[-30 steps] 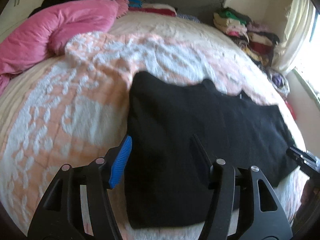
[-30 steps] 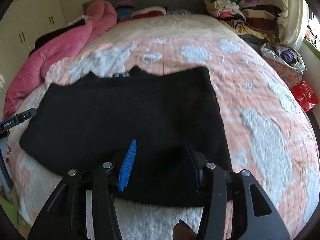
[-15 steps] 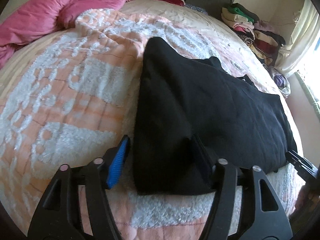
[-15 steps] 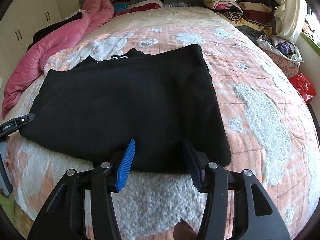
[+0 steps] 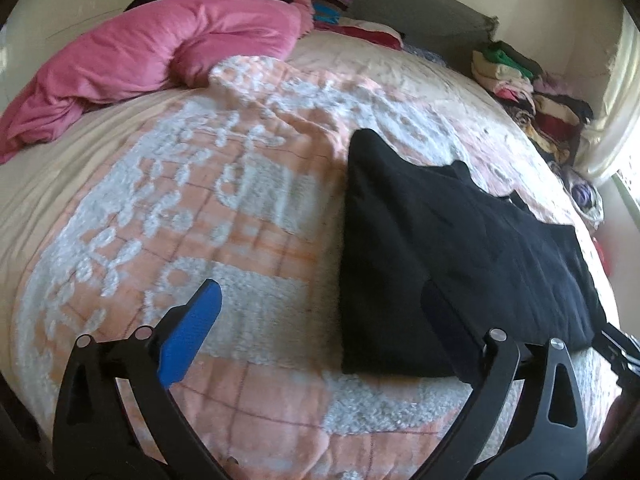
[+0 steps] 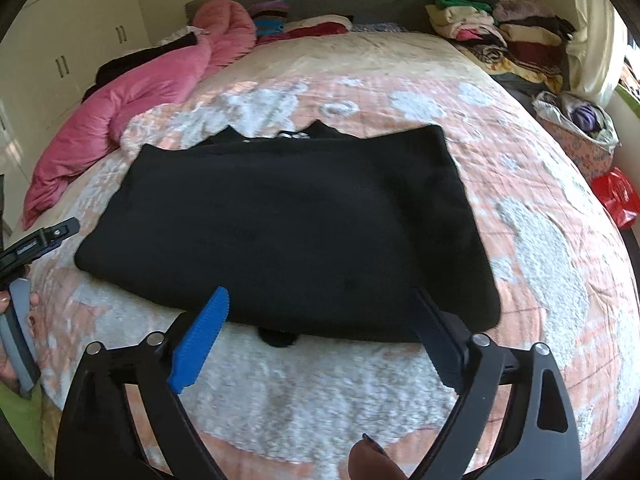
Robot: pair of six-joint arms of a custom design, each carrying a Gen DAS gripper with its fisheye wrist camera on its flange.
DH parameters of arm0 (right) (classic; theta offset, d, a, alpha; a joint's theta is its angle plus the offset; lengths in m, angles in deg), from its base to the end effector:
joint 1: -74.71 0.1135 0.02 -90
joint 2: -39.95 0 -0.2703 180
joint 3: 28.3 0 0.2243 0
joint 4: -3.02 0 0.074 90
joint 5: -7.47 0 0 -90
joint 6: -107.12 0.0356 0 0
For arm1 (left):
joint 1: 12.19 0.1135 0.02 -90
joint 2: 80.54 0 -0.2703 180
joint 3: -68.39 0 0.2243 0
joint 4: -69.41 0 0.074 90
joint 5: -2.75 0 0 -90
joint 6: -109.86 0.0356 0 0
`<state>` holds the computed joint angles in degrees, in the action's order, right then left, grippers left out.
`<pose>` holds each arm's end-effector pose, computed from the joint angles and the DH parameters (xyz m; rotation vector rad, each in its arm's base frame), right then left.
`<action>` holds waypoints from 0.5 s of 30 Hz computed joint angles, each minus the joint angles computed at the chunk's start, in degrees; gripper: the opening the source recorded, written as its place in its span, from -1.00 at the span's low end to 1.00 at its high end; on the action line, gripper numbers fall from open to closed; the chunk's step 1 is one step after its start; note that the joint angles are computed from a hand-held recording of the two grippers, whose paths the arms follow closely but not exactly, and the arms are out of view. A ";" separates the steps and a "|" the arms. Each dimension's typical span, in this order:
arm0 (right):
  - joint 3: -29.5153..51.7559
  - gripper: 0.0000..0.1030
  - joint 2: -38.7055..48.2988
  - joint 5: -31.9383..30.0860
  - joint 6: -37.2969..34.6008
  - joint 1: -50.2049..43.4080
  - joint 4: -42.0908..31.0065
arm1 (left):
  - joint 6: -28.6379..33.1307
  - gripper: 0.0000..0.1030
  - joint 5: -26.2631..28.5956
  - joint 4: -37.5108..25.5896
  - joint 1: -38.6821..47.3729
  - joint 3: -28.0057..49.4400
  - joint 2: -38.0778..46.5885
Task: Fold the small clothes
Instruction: 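Move both open tools to the edge of the folded black sweatshirt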
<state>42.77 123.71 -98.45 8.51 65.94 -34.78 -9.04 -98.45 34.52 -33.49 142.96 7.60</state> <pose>0.2765 -0.0328 0.2494 -0.1178 2.4138 0.2027 0.2834 -0.1031 0.2495 -0.2482 2.3896 -0.1731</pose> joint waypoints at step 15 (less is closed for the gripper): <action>1.36 0.91 -0.44 5.12 -0.54 15.09 1.48 | -0.06 0.82 -2.43 -1.14 2.78 0.50 0.48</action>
<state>44.14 123.26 -93.33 7.97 81.03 -33.30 -9.11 -100.87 33.39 -30.71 143.46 8.07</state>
